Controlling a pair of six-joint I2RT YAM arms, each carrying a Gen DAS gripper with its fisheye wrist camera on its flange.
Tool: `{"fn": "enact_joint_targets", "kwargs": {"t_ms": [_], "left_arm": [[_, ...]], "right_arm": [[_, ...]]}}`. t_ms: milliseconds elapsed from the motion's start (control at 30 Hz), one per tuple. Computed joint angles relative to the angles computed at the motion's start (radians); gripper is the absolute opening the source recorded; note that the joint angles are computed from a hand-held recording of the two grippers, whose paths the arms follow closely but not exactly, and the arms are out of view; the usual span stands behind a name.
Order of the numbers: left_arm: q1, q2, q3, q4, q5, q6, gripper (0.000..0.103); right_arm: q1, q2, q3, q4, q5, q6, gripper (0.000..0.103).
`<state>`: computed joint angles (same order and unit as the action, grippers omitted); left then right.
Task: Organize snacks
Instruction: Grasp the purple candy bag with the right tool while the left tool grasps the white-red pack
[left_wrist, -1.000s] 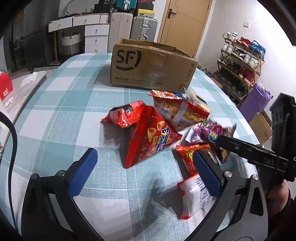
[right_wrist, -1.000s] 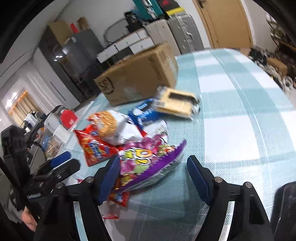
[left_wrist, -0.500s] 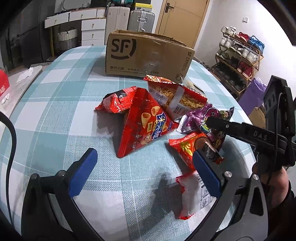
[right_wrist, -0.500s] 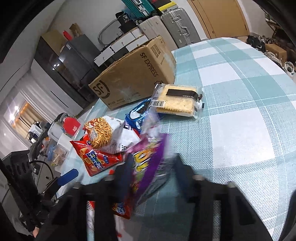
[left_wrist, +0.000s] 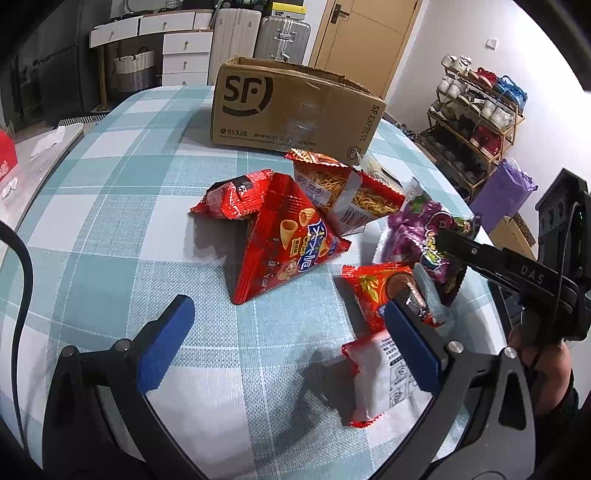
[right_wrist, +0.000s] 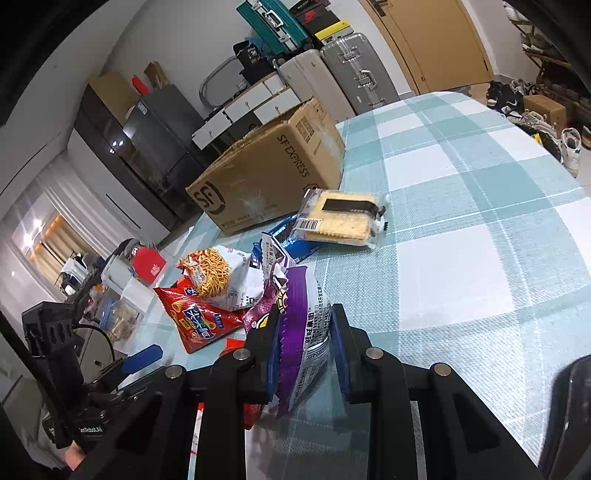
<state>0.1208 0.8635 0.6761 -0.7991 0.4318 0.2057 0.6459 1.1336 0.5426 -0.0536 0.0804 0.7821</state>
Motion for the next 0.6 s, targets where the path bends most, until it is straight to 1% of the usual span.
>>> {"fn": "enact_joint_targets", "kwargs": {"t_ms": [167,267,333,467,600], "left_arm": [[0.059,0.02,0.036,-0.062,0.074,0.016,0.102],[0.099,0.054,0.057,-0.122,0.136,0.037,0.102],[0.105,0.051,0.052,-0.145,0.149,0.039,0.102],[0.02,0.004,0.026,-0.161,0.122,0.0,0.102],[-0.101,-0.019,0.004,-0.139,0.082,-0.071,0.102]], "right_arm": [[0.011,-0.114,-0.031,-0.05,0.037,0.008,0.025],[0.015,-0.175,-0.035,-0.091,0.056,0.009,0.025],[0.025,-0.215,-0.038,-0.118,0.068,0.015,0.025],[0.065,-0.282,-0.046,-0.166,0.106,0.021,0.025],[0.097,-0.321,-0.05,-0.201,0.133,0.037,0.025]]}}
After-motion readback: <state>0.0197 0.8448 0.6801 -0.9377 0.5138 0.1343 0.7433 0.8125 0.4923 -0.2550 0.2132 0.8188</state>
